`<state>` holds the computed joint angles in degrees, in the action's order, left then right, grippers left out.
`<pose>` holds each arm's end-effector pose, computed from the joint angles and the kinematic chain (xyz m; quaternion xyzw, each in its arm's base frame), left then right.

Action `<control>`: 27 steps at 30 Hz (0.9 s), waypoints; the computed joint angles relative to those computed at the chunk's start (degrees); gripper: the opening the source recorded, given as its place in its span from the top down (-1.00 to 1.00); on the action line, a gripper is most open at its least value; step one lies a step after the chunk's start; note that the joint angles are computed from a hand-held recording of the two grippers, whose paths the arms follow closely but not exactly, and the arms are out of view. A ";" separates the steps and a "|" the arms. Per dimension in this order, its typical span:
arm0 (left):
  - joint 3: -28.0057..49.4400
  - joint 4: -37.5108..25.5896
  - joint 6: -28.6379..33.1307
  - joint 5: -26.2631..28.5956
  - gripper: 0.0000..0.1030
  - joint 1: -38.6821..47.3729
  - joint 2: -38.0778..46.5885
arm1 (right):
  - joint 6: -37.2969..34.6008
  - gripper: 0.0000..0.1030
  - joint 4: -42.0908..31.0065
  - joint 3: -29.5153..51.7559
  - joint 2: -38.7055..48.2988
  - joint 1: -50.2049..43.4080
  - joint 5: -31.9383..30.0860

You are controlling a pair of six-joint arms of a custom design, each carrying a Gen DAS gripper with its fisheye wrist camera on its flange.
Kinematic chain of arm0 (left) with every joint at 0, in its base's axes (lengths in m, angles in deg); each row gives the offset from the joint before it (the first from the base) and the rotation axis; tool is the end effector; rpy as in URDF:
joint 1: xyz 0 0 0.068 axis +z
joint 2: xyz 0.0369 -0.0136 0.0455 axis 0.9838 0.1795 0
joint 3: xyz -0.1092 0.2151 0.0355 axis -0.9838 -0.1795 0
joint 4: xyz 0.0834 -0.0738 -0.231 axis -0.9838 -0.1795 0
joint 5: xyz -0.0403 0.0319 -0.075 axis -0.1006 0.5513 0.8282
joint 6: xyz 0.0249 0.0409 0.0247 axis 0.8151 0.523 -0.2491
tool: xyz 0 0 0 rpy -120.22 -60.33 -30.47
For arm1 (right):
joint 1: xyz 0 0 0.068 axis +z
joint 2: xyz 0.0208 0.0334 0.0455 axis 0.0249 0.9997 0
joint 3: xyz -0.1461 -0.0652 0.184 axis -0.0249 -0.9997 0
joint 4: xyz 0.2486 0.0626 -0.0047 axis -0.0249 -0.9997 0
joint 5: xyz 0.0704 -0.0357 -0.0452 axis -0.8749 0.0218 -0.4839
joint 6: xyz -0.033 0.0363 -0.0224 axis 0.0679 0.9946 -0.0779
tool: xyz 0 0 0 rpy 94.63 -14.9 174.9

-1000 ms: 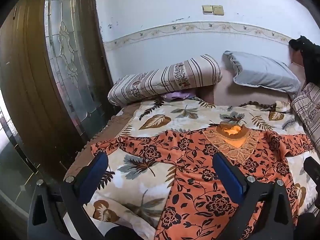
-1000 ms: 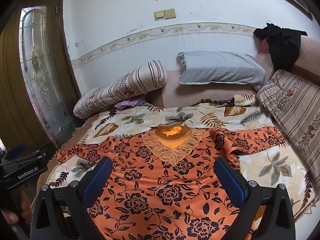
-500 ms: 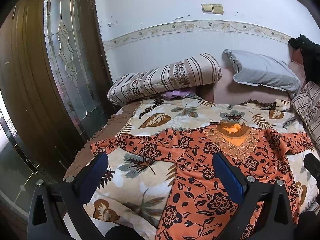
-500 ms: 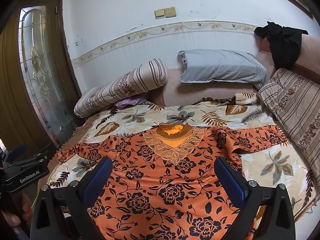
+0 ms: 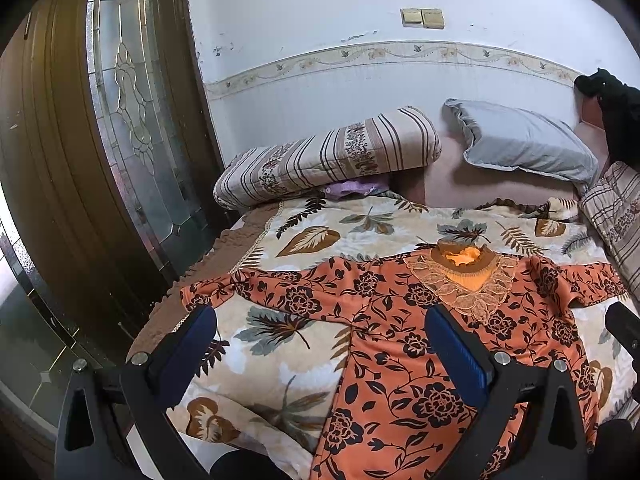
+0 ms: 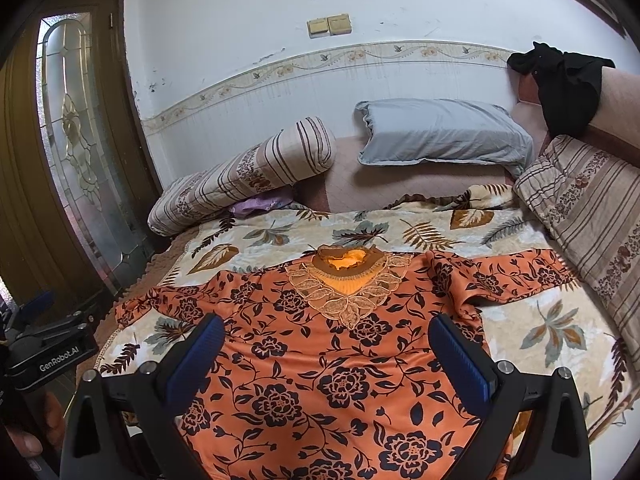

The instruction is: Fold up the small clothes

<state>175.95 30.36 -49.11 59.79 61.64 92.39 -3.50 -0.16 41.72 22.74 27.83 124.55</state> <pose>0.3785 -0.1207 0.3461 0.1834 0.8548 -0.0120 0.4853 0.2502 0.0987 0.3467 0.2417 0.8368 -0.0490 0.4887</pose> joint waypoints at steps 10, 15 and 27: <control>-0.29 -0.35 -0.11 -0.43 -1.00 -0.43 -0.57 | 0.14 -1.00 0.17 -0.50 -0.34 0.08 -0.10; -0.40 -0.33 -0.14 -0.41 -1.00 -0.45 -0.62 | 0.15 -1.00 0.22 -0.61 -0.38 0.09 -0.16; -1.47 -0.05 -0.03 -0.22 -1.00 -0.34 -1.26 | 0.10 -1.00 0.54 -1.07 -0.39 -0.02 -0.61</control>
